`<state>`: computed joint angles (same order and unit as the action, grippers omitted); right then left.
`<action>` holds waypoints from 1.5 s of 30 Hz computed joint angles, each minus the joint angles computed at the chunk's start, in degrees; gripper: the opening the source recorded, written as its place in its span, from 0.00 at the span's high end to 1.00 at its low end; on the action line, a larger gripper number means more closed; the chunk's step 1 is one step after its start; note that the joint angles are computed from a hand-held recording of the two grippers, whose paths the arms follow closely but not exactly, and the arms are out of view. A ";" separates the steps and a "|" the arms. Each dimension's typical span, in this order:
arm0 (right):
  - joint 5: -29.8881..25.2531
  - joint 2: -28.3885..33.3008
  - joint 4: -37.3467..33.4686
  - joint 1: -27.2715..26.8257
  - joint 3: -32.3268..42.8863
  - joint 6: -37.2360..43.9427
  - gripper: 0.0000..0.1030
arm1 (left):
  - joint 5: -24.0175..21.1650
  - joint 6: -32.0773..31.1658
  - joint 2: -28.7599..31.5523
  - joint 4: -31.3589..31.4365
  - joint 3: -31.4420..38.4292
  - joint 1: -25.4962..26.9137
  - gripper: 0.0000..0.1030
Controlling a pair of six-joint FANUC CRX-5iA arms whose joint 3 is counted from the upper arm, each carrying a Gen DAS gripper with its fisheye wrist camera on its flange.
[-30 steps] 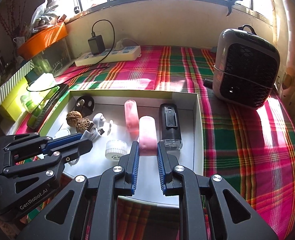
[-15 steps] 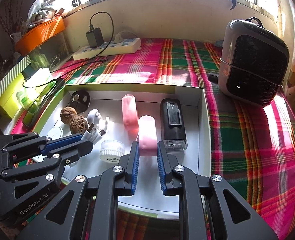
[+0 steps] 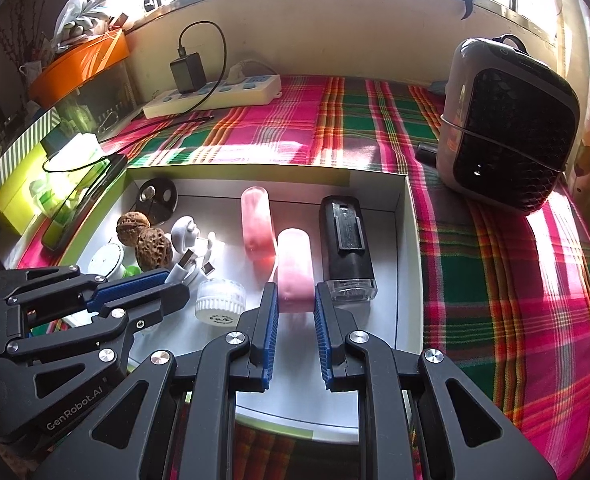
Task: Organize objects
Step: 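Lower the cable and pink clip into the tray box and open both tools, then withdraw both tools away from the tray box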
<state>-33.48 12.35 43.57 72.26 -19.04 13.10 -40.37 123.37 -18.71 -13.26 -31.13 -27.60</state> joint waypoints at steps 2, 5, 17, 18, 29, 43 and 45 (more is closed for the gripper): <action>0.13 -0.07 0.16 0.00 -0.15 -0.29 0.82 | 0.20 -0.53 -0.02 0.67 -0.22 0.24 0.91; 0.12 -0.08 0.18 0.02 -0.15 -0.31 0.82 | 0.23 -0.50 0.08 0.53 -0.11 0.04 0.91; 0.10 -0.14 0.02 0.02 -0.16 -0.16 0.82 | 0.33 -0.88 -0.07 1.12 -0.39 0.45 0.89; 0.10 -0.14 0.02 0.02 -0.16 -0.16 0.82 | 0.27 -0.87 -0.06 1.15 -0.37 0.44 0.89; 0.47 -0.54 0.37 0.19 -0.55 -0.55 0.81 | -1.54 1.99 0.17 -1.33 0.81 -0.82 0.78; -0.70 -2.61 5.57 1.59 -2.97 -7.07 0.67 | -8.01 14.28 -1.68 -11.05 3.80 -6.58 0.77; -0.92 -3.13 6.53 1.83 -3.57 -8.19 0.66 | -10.58 18.12 -1.52 -14.36 5.01 -8.96 0.77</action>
<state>-34.40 9.21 50.10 74.10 -22.61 4.91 -50.94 141.49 -20.24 -27.62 -26.12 -36.55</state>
